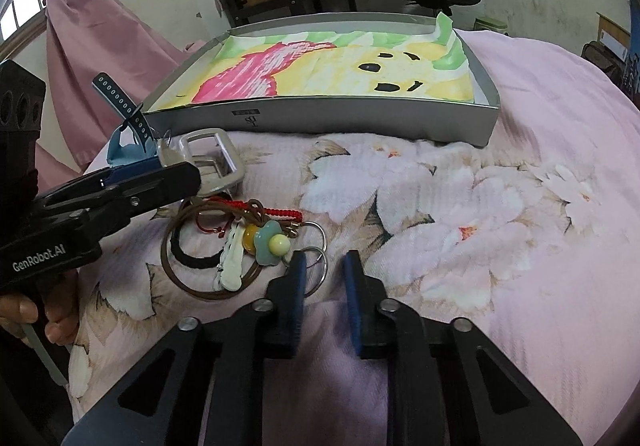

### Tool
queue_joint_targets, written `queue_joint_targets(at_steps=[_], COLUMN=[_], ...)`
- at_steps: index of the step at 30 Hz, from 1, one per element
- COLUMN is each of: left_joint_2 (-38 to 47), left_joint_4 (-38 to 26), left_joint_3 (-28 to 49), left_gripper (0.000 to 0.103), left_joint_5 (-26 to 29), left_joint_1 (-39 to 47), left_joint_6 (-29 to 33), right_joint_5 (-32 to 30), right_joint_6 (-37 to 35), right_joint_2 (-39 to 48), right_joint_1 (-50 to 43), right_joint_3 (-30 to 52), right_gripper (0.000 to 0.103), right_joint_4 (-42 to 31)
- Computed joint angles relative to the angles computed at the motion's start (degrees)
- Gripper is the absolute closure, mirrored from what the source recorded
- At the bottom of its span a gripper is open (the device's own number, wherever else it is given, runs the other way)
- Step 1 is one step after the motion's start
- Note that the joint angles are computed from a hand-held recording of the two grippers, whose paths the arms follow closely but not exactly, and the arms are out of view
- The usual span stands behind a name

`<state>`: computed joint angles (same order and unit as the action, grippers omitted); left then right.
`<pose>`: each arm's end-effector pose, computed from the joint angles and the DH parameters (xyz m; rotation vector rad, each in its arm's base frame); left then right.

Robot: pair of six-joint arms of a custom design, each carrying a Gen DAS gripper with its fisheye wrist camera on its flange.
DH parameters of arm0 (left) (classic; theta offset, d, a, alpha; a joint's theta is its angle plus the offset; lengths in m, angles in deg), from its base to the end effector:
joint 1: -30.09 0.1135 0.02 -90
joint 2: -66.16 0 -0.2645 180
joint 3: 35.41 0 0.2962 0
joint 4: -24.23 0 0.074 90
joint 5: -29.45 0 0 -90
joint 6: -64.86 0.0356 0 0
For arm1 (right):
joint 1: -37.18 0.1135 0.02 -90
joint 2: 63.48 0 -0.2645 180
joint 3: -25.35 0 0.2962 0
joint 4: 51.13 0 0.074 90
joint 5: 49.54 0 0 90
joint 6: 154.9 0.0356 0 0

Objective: Organize jewelry
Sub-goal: 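Grasp the silver claw hair clip with the left tool while the right tool grasps small silver rings, then carry the claw clip into the tray and open the left tool while the right tool drops the rings there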

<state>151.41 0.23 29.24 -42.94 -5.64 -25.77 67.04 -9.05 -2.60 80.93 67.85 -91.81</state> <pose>0.2796 -0.2144 0.1971 0.8713 2.2397 -0.6659 0.1748 0.1453 0.1604 0.4167 2.4147 0.1441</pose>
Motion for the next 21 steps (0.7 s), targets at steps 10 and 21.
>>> queue_joint_targets(at_steps=[10, 21], left_joint_2=[-2.41, -7.90], left_joint_4=[1.94, 5.48], left_joint_3=[-2.67, -6.85], left_gripper=[0.071, 0.071], left_joint_5=[1.94, 2.35], left_joint_1=[1.21, 2.42], left_joint_6=[-0.40, -1.67], right_joint_5=[2.71, 11.52], right_joint_6=[1.31, 0.65], right_joint_2=[-1.20, -5.81], right_joint_1=[1.39, 3.62], right_joint_3=[-0.07, 1.46], right_gripper=[0.099, 0.101], right_joint_4=[-0.93, -5.65])
